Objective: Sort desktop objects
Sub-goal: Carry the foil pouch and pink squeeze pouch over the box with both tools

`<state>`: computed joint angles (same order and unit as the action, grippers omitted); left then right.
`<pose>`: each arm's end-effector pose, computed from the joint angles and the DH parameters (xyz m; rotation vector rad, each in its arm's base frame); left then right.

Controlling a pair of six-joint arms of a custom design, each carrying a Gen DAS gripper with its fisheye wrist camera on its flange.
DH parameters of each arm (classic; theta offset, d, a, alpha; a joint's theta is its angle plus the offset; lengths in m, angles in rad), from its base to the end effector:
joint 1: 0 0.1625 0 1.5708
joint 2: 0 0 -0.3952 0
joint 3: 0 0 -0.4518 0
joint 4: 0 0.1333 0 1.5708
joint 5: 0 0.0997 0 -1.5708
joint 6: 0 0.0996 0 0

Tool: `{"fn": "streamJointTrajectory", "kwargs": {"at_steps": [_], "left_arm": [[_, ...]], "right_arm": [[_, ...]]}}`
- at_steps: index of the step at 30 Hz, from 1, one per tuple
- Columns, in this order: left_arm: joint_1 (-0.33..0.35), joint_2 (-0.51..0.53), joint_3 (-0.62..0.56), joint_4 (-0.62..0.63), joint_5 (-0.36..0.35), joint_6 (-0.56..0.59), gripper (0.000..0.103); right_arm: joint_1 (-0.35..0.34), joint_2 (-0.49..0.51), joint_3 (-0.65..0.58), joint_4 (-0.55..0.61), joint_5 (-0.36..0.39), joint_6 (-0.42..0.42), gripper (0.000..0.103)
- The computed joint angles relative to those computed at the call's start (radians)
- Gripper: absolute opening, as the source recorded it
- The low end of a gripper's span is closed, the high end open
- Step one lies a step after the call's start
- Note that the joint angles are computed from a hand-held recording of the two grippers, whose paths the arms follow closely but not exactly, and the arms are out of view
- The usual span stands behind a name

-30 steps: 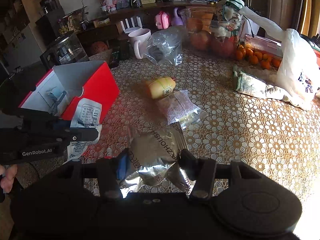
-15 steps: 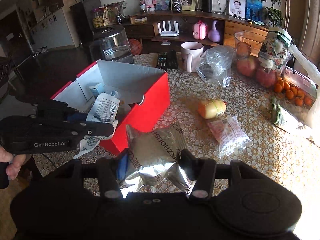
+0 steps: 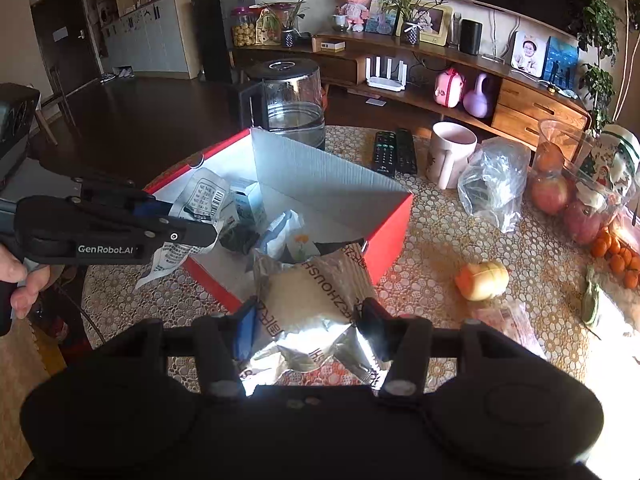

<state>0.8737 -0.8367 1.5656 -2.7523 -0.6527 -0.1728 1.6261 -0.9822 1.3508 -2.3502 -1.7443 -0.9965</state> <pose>-0.2980 -0.6868 0.1442 0.3449 2.3003 -0.9639 0.1586 -0.7639 0.2783 1.3493 -2.4249 0.4058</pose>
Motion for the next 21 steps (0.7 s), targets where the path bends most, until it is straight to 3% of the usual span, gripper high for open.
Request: {"fn": "streamJointTrajectory", "kwargs": {"at_steps": [10,21], "left_arm": [[0.054,0.045,-0.072,-0.063,0.051,0.081,0.018],[0.119,0.084,-0.120,-0.011,0.043,0.043,0.016]], "right_arm": [[0.033,0.111,-0.078,-0.068,-0.033,-0.023,0.054],[0.041,0.273,-0.201,-0.083,-0.091,-0.053,0.054]]}}
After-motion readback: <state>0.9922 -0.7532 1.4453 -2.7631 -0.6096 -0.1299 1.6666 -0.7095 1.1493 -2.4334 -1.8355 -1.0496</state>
